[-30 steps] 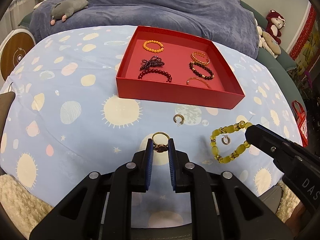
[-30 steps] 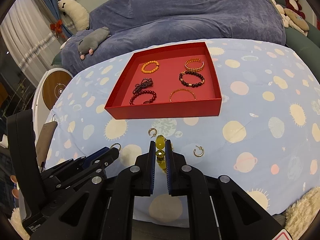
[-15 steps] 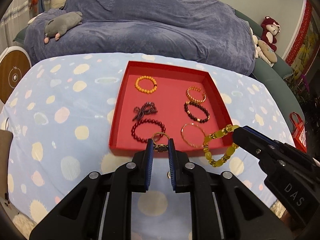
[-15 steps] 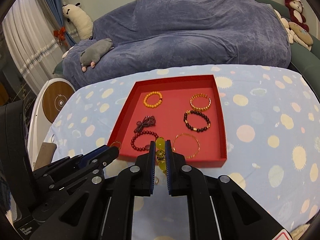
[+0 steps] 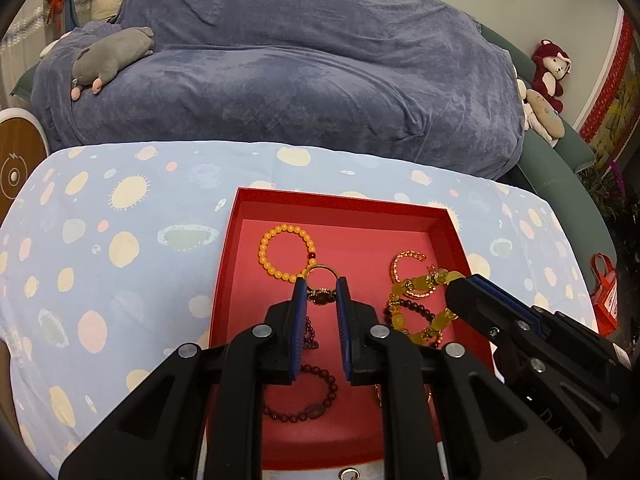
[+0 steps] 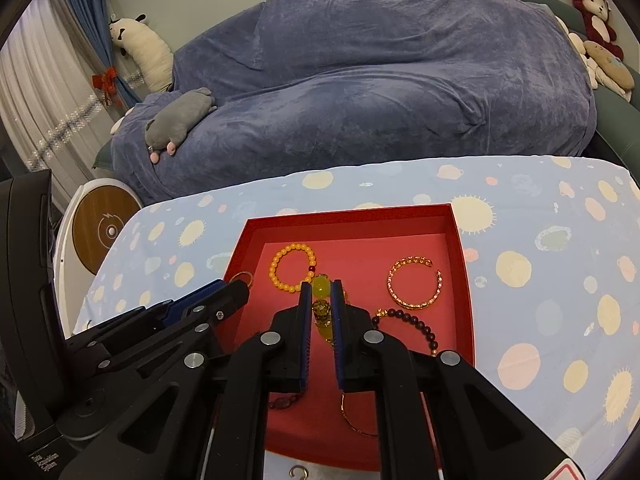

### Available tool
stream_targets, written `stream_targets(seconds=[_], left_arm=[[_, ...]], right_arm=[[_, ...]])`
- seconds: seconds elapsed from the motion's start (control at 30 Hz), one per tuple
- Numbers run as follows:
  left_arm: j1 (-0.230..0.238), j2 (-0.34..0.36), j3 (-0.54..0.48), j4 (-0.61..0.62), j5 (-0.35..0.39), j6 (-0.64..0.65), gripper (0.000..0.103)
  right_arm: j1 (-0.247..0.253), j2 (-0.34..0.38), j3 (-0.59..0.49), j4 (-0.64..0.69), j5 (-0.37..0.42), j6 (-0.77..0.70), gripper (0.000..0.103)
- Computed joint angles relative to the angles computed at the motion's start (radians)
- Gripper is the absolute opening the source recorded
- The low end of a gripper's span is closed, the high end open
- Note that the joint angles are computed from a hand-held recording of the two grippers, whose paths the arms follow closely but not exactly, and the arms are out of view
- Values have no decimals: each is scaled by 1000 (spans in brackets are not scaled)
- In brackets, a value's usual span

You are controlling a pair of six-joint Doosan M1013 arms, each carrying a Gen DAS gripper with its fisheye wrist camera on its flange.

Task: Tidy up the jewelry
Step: 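Carry the ring and yellow bracelet into the red box and open both grippers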

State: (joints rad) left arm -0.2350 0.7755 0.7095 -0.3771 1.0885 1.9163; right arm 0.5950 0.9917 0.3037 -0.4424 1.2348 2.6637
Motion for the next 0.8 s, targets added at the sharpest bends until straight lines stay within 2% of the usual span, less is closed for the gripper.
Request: stream_targets(seconds=[0.17, 0.27, 0.47, 0.53, 0.57, 0.67, 0.8], left_arm=[[-6, 48, -57, 19, 35, -20, 14], [-10, 75, -93, 29, 65, -30, 14], [-15, 106, -125, 41, 100, -45, 15], [-18, 100, -108, 51, 81, -47, 15], [-18, 94, -95, 52, 68, -41, 17], [-23, 74, -56, 80, 29, -42, 37], [-19, 50, -16, 72, 9, -37, 39]], right_arm=[[-19, 13, 6, 39, -24, 4, 9], [-31, 2, 49, 69, -61, 16, 9], [-44, 8, 71, 114, -55, 14, 10], [-42, 3, 84, 96, -46, 36, 12], [-41, 2, 87, 85, -37, 44, 17], [-38, -12, 113, 65, -34, 69, 27], [-29, -30, 138, 42, -34, 79, 31]])
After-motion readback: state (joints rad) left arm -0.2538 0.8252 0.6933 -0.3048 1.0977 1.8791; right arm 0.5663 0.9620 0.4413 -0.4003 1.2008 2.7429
